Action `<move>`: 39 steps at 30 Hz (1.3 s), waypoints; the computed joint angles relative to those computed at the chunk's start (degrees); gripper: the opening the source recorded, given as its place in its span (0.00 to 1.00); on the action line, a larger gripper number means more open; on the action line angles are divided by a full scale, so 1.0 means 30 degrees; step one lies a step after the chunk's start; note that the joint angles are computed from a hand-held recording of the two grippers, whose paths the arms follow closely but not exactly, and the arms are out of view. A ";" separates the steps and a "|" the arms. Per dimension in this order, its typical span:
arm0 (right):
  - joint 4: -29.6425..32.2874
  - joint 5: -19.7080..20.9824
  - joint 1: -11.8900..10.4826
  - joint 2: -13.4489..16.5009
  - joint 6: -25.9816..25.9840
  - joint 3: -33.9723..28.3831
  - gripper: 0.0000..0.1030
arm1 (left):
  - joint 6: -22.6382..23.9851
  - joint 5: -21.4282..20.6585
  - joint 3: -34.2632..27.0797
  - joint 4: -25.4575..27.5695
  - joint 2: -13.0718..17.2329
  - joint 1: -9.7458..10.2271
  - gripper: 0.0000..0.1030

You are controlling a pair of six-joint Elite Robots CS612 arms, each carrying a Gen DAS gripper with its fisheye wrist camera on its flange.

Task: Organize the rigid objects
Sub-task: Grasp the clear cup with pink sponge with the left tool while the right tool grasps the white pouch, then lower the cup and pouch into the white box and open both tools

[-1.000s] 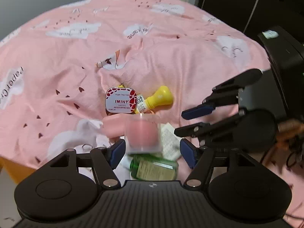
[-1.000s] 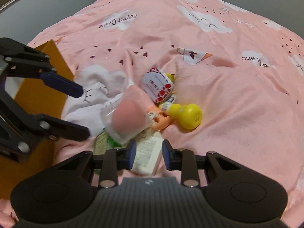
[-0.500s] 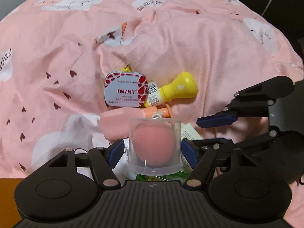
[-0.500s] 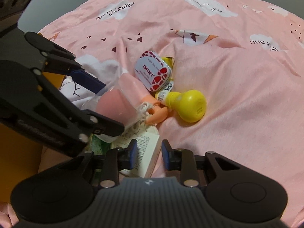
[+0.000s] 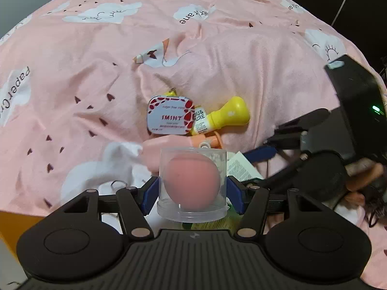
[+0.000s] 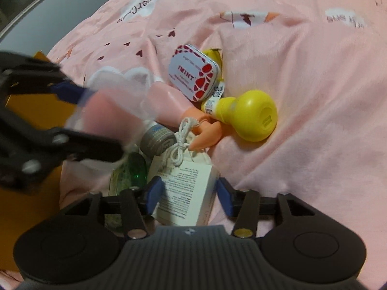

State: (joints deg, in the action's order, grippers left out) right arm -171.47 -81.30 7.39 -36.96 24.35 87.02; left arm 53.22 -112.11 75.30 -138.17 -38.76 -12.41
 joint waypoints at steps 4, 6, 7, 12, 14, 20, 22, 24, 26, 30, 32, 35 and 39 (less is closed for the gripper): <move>-0.0625 0.0972 -0.0188 0.0478 0.0852 -0.0214 0.61 | -0.0082 0.0258 0.0002 0.0113 -0.0057 0.0082 0.67; -0.0810 0.1220 -0.0214 0.0633 0.1167 -0.0308 0.62 | -0.0163 0.0229 0.0021 0.0171 -0.0076 0.0140 0.67; -0.0804 0.1153 -0.0196 0.0622 0.1223 -0.0309 0.59 | -0.0215 0.0230 0.0069 0.0135 -0.0102 0.0163 0.67; -0.1308 0.0430 0.0031 0.0020 0.1256 0.0275 0.36 | -0.0932 0.0483 0.0316 -0.0057 -0.0269 0.0288 0.67; -0.1548 0.0294 0.0156 -0.0230 0.1055 0.0455 0.32 | -0.0884 0.0449 0.0476 -0.0287 -0.0328 0.0334 0.67; -0.1153 0.0642 0.0282 0.0176 0.1521 -0.0225 0.30 | -0.1650 -0.0129 0.0785 -0.1155 -0.0352 0.0554 0.67; -0.1306 0.0636 0.0306 0.0298 0.2238 -0.0365 0.27 | -0.1942 -0.0718 0.0835 -0.1298 -0.0397 0.0719 0.67; -0.1263 -0.0118 0.0552 0.0138 0.1741 -0.0352 0.26 | -0.1902 -0.1220 0.1015 -0.1617 -0.0527 0.0856 0.67; -0.1019 -0.1247 0.0872 -0.0141 0.1078 -0.0283 0.25 | -0.1911 -0.1764 0.1232 -0.1900 -0.0724 0.0994 0.67; -0.0971 -0.3488 0.1372 -0.0737 0.0036 -0.0042 0.25 | -0.1937 -0.2924 0.1739 -0.2449 -0.1224 0.1319 0.67; -0.0876 -0.4116 0.1499 -0.1016 -0.0254 0.0061 0.25 | -0.1856 -0.3324 0.1988 -0.2665 -0.1478 0.1503 0.67; -0.1183 -0.4575 0.1668 -0.1446 -0.0572 0.0316 0.25 | -0.1816 -0.3780 0.2339 -0.3030 -0.1868 0.1856 0.67; -0.1604 -0.4689 0.2024 -0.1883 -0.1709 0.0245 0.25 | -0.1943 -0.3666 0.2457 -0.3086 -0.2299 0.2453 0.67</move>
State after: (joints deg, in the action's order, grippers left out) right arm -176.28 -95.37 13.46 -42.61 19.23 87.75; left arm 47.39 -123.11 82.67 -147.43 -45.66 -5.05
